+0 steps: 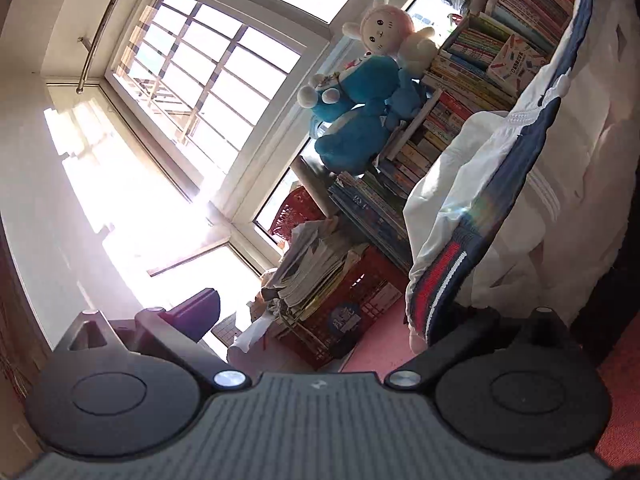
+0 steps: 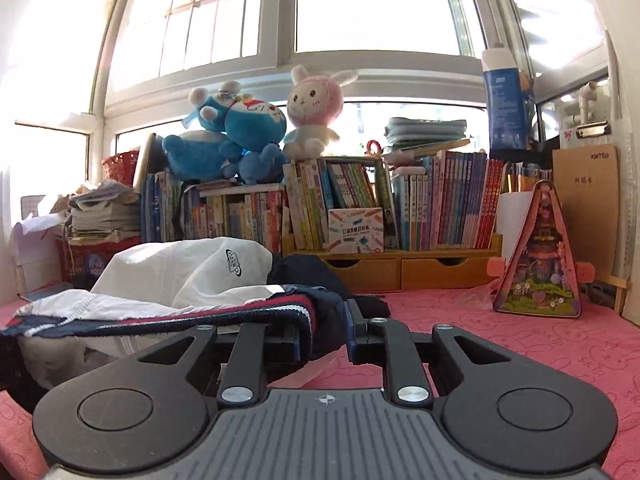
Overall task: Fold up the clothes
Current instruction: 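Lower the jacket onto the table and open both grippers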
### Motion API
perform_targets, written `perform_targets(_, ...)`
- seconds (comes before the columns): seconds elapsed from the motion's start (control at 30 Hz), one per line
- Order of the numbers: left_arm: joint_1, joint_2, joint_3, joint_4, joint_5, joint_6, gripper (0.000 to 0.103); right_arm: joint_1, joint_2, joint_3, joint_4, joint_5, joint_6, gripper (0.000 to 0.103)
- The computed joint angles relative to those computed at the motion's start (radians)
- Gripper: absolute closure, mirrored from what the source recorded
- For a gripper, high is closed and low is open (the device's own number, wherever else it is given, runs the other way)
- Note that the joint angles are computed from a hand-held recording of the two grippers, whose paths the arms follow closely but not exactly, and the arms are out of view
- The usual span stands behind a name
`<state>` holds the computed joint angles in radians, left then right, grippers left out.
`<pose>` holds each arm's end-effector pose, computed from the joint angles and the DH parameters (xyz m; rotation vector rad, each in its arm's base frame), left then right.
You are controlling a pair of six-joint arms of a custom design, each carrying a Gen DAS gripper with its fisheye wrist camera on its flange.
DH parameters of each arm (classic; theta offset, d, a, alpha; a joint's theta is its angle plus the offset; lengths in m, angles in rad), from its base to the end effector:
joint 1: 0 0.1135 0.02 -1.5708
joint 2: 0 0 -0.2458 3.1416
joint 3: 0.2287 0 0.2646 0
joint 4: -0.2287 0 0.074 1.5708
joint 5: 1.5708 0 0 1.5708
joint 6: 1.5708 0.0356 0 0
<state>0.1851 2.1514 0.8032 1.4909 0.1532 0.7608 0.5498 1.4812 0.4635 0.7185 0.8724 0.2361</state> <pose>0.3728 0.0643 0.0964 0.5378 1.3615 0.6668 0.2504 0.1215 0.1420 0.3070 1.7412 -0.2475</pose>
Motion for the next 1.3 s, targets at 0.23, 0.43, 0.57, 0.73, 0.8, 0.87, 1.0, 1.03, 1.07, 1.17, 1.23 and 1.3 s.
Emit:
perform_targets(0.23,0.082,-0.194,0.045,-0.648,0.136,-0.037,0.0,0.003,-0.003,-0.032,-0.24,-0.084,0.25,0.076)
perform_targets(0.43,0.174,-0.228,0.214,-1.13,0.403,-0.215,0.0,0.022,-0.021,-0.084,-0.204,-0.087,0.238,0.076)
perform_targets(0.57,0.11,-0.191,0.057,-0.774,0.227,-0.042,0.0,0.113,0.183,0.035,-0.128,0.033,-0.028,0.067)
perform_targets(0.73,0.13,-0.128,0.102,-0.682,0.123,0.001,0.0,0.095,0.274,0.098,-0.161,0.186,-0.093,0.052)
perform_targets(0.8,0.179,-0.166,0.193,-0.91,0.222,-0.062,0.0,0.064,0.162,0.037,-0.226,0.13,0.009,0.044)
perform_targets(0.87,0.193,-0.202,0.189,-0.945,0.264,-0.046,0.0,0.077,0.063,-0.001,-0.304,0.127,0.043,0.043)
perform_targets(1.0,0.214,-0.261,0.15,-0.96,0.329,0.086,0.0,0.18,-0.041,0.004,-0.527,0.236,0.076,0.042)
perform_targets(1.03,0.224,-0.274,0.159,-1.008,0.353,0.122,0.0,0.196,-0.081,0.008,-0.617,0.235,0.12,0.042)
perform_targets(1.07,0.233,-0.287,0.17,-1.057,0.376,0.158,0.0,0.209,-0.127,0.006,-0.706,0.228,0.17,0.039)
perform_targets(1.17,0.278,-0.292,0.281,-1.381,0.467,0.298,0.0,0.231,-0.226,-0.014,-0.889,0.176,0.286,0.031)
perform_targets(1.23,0.297,-0.27,0.327,-1.533,0.508,0.399,0.0,0.228,-0.239,-0.034,-0.935,0.089,0.325,0.031)
perform_targets(1.3,0.306,-0.263,0.317,-1.565,0.536,0.493,0.0,0.216,-0.234,-0.048,-0.923,-0.017,0.296,0.032)
